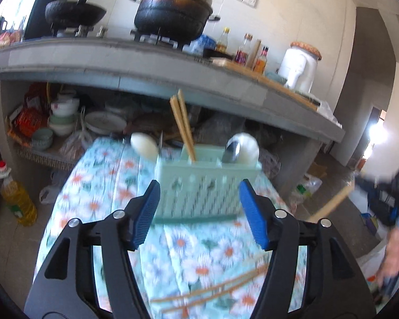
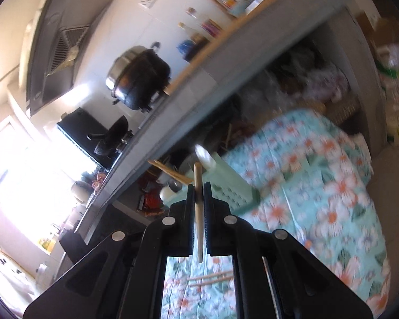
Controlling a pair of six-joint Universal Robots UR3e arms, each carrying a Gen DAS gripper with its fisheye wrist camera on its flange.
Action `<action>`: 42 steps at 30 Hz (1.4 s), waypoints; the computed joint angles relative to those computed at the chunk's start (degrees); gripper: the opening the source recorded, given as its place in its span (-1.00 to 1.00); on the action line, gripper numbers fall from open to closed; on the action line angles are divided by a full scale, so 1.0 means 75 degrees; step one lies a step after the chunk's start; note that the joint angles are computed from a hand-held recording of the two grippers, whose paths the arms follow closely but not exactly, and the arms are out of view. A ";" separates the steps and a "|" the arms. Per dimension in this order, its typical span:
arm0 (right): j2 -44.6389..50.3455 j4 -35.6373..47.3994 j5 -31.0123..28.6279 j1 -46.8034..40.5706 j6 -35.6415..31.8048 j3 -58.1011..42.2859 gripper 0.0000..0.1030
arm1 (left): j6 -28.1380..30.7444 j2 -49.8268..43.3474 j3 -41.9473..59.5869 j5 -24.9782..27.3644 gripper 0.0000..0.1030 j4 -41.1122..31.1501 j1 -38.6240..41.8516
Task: Organize utensils
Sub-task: 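Lower the chopstick into the holder and open the right gripper, then move both grippers back toward the two remaining chopsticks on the quilt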
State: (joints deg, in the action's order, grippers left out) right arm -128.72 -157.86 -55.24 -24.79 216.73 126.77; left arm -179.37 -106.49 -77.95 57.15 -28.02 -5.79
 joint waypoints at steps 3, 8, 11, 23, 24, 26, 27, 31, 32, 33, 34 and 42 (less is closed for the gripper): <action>0.1467 -0.0558 -0.1120 0.0980 -0.0158 -0.1412 -0.87 | 0.0446 0.0707 -0.1140 0.0016 0.16 -0.0314 0.0166; 0.3560 -0.0292 -0.2458 0.2009 -0.0746 -0.4149 -0.87 | 0.0919 0.1574 -0.2383 -0.0040 0.22 -0.0571 0.0514; 0.4783 0.0186 -0.3107 0.2504 -0.1212 -0.5913 -0.87 | 0.1013 0.1900 -0.2711 -0.0103 0.27 -0.0536 0.0755; 0.9491 0.3626 -0.4830 0.3902 -0.2762 -1.2693 -0.87 | 0.1177 0.2252 -0.2741 -0.0161 0.32 -0.0707 0.1186; 0.9766 0.3953 -0.4723 0.3914 -0.2833 -1.3088 -0.86 | 0.1156 0.2239 -0.2718 -0.0166 0.32 -0.0705 0.1200; 1.0265 0.4779 -0.4664 0.3942 -0.2877 -1.3925 -0.84 | 0.1121 0.2226 -0.2684 -0.0211 0.32 -0.0705 0.1241; 1.0342 0.4988 -0.4640 0.3944 -0.2902 -1.4048 -0.84 | 0.1110 0.2229 -0.2679 -0.0218 0.32 -0.0694 0.1250; 0.9653 0.4287 -0.4660 0.3901 -0.2861 -1.2739 -0.59 | 0.1128 0.2169 -0.2598 -0.0209 0.33 -0.0750 0.1230; 0.9383 0.3975 -0.4674 0.3871 -0.2830 -1.2272 -0.49 | 0.1143 0.2161 -0.2587 -0.0212 0.33 -0.0782 0.1221; 0.9175 0.3747 -0.4734 0.3869 -0.2830 -1.1939 -0.45 | 0.1163 0.2140 -0.2558 -0.0214 0.33 -0.0831 0.1208; 0.8937 0.3521 -0.4857 0.3871 -0.2861 -1.1599 -0.44 | 0.1174 0.2122 -0.2548 -0.0221 0.33 -0.0851 0.1196; 0.6990 0.2175 -0.4617 0.3537 -0.2658 -0.8872 -0.33 | 0.1186 0.1983 -0.2468 -0.0111 0.33 -0.0804 0.0949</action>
State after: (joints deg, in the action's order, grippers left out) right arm -76.29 -141.55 -89.87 1.73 196.79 60.23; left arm -170.48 -91.62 -96.46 56.32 -34.05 1.33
